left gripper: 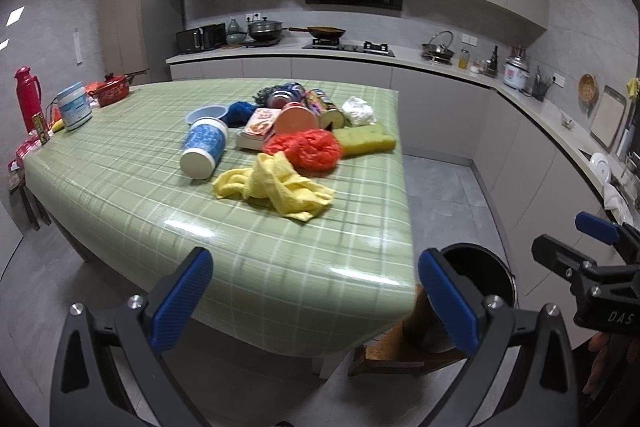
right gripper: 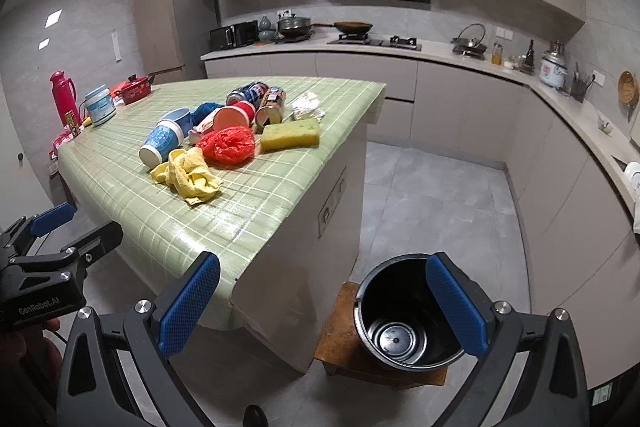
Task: Collect trash
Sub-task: 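Reach the left tool to the blue-patterned cup while the right tool reaches the red bag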
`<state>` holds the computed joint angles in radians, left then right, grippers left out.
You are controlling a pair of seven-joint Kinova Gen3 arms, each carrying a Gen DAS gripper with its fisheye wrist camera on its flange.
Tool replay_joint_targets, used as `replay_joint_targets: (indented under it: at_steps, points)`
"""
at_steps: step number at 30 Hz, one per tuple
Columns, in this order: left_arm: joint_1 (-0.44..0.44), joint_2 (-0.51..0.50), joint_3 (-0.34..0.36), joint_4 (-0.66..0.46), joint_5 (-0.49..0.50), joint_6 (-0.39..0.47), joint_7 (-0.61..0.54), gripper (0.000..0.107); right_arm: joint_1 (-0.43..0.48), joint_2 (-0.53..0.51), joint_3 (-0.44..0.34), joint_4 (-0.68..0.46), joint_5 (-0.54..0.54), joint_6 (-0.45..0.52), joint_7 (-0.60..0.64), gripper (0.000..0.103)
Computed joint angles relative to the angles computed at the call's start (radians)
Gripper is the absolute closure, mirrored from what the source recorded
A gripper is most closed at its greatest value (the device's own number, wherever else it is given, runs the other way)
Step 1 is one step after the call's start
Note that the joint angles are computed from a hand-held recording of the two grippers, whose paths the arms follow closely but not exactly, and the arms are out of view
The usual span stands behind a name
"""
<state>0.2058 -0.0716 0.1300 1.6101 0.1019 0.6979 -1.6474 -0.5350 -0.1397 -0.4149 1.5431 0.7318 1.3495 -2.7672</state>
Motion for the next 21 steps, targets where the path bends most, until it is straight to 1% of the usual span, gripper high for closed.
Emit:
replay_joint_targets:
  at_steps: [7, 11, 12, 14, 15, 17, 21]
  points:
    - [-0.029, 0.035, -0.028, -0.027, 0.029, -0.005, -0.034, 0.005, -0.018, 0.076, 0.043, -0.051, 0.007, -0.025, 0.036, 0.000]
    - [-0.054, 0.073, -0.041, -0.066, 0.049, 0.022, -0.059, 0.005, -0.043, 0.128, 0.088, -0.093, 0.005, -0.035, 0.064, 0.000]
    - [-0.061, 0.082, -0.044, -0.075, 0.055, 0.027, -0.066, 0.005, -0.047, 0.136, 0.101, -0.097, -0.003, -0.049, 0.066, 0.000]
    - [-0.077, 0.101, -0.050, -0.096, 0.069, 0.042, -0.082, 0.005, -0.043, 0.134, 0.129, -0.080, -0.015, -0.113, 0.041, 0.000]
    - [-0.086, 0.112, -0.053, -0.107, 0.073, 0.046, -0.082, 0.005, -0.041, 0.133, 0.139, -0.063, -0.003, -0.151, 0.006, 0.000]
    - [-0.108, 0.139, -0.059, -0.128, 0.096, 0.054, -0.102, 0.005, -0.038, 0.143, 0.149, -0.058, 0.021, -0.180, -0.015, 0.000]
    - [-0.153, 0.201, -0.059, -0.184, 0.145, 0.085, -0.167, 0.005, -0.044, 0.218, 0.183, -0.149, -0.003, -0.150, 0.058, 0.000]
